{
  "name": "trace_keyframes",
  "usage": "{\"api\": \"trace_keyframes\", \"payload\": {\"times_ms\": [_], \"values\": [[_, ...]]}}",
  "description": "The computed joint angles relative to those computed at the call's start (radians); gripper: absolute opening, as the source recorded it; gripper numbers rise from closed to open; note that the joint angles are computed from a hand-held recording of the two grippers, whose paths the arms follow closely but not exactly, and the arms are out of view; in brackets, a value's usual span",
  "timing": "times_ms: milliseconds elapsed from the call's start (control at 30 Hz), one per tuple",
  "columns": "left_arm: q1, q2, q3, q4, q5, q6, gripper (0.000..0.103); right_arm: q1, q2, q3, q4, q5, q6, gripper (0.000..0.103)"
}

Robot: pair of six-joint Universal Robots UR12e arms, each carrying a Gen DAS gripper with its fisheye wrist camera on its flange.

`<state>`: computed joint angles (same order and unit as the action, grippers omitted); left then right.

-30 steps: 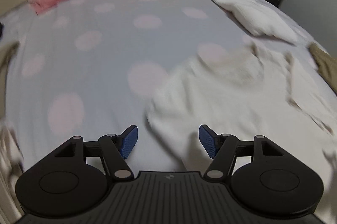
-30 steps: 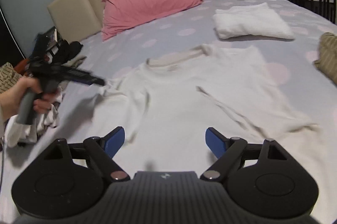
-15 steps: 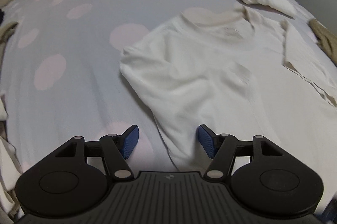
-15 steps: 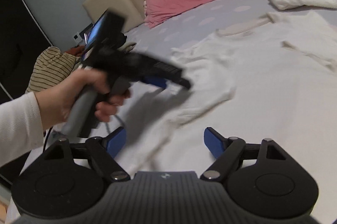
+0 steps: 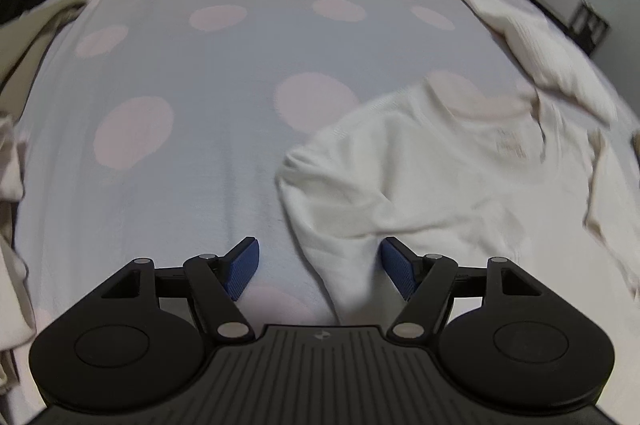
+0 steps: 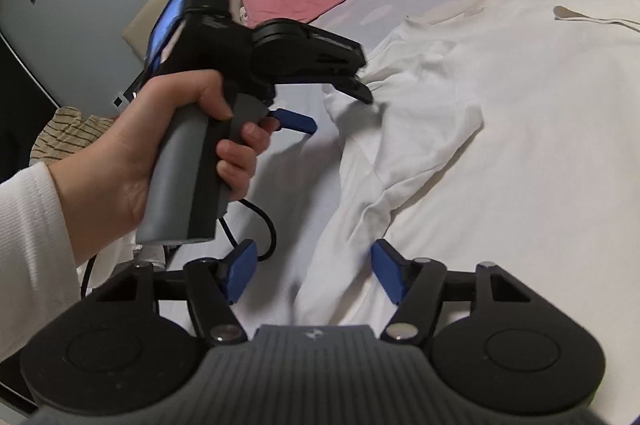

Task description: Fold clothes

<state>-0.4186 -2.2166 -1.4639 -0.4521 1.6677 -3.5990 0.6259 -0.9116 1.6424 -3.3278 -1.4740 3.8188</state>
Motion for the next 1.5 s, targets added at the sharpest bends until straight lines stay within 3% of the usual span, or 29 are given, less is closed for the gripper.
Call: {"api": "trace_keyframes", "payload": {"times_ms": [67, 100, 133, 167, 200, 233, 400, 567, 633, 700, 767, 800, 900, 1033, 1167, 1300, 1433, 1500], "values": [[0.009, 0.000, -0.005, 0.013, -0.007, -0.038, 0.059, -0.001, 0.008, -0.008, -0.001, 0.005, 0.000, 0.055], [0.010, -0.001, -0.005, 0.016, 0.003, -0.039, 0.046, -0.002, 0.011, -0.013, 0.004, 0.006, -0.004, 0.049], [0.009, -0.003, -0.003, 0.019, 0.017, -0.035, 0.036, -0.001, 0.014, -0.019, 0.014, 0.003, -0.011, 0.026], [0.009, -0.004, -0.002, 0.020, 0.033, -0.023, 0.019, 0.000, 0.016, -0.024, 0.031, -0.001, -0.015, 0.004], [0.008, -0.005, 0.000, 0.021, 0.051, -0.008, 0.005, 0.000, 0.016, -0.026, 0.043, 0.000, -0.007, 0.005], [0.009, -0.006, 0.003, 0.012, 0.063, 0.001, 0.002, -0.002, 0.019, -0.025, 0.029, 0.010, 0.009, 0.005], [0.024, 0.000, -0.001, 0.003, 0.086, 0.004, 0.000, 0.008, 0.026, -0.030, 0.016, -0.001, 0.052, 0.005], [0.051, 0.019, -0.033, 0.062, 0.009, -0.081, 0.002, 0.018, 0.041, -0.052, 0.022, -0.002, 0.111, 0.005], [0.059, 0.027, -0.048, 0.094, -0.036, -0.088, 0.013, 0.023, 0.045, -0.067, 0.038, -0.022, 0.093, 0.009], [0.064, 0.036, -0.065, 0.132, -0.076, -0.085, 0.025, 0.017, 0.045, -0.066, 0.023, 0.000, 0.124, 0.022], [0.064, 0.045, -0.072, 0.137, -0.108, -0.065, 0.032, 0.005, 0.035, -0.042, -0.024, 0.051, 0.163, 0.061], [0.064, 0.049, -0.075, 0.136, -0.124, -0.054, 0.038, 0.002, 0.020, -0.022, -0.035, 0.063, 0.145, 0.067], [0.048, 0.061, -0.084, 0.154, -0.123, 0.004, 0.051, -0.014, -0.037, 0.055, -0.079, 0.083, 0.047, 0.072], [0.019, 0.056, -0.043, 0.089, -0.063, 0.110, 0.055, -0.070, -0.118, 0.137, -0.068, 0.130, -0.162, 0.078], [0.009, 0.031, 0.020, 0.005, -0.030, 0.179, 0.056, -0.176, -0.180, 0.165, 0.030, 0.207, -0.344, 0.081], [0.026, 0.002, 0.087, -0.150, -0.112, 0.197, 0.057, -0.308, -0.194, 0.076, 0.282, 0.362, -0.492, 0.084], [0.030, -0.012, 0.089, -0.169, -0.089, 0.183, 0.057, -0.388, -0.153, -0.074, 0.541, 0.379, -0.527, 0.086], [0.043, -0.013, 0.085, -0.189, -0.123, 0.139, 0.057, -0.421, -0.121, -0.145, 0.633, 0.402, -0.523, 0.087]]}}
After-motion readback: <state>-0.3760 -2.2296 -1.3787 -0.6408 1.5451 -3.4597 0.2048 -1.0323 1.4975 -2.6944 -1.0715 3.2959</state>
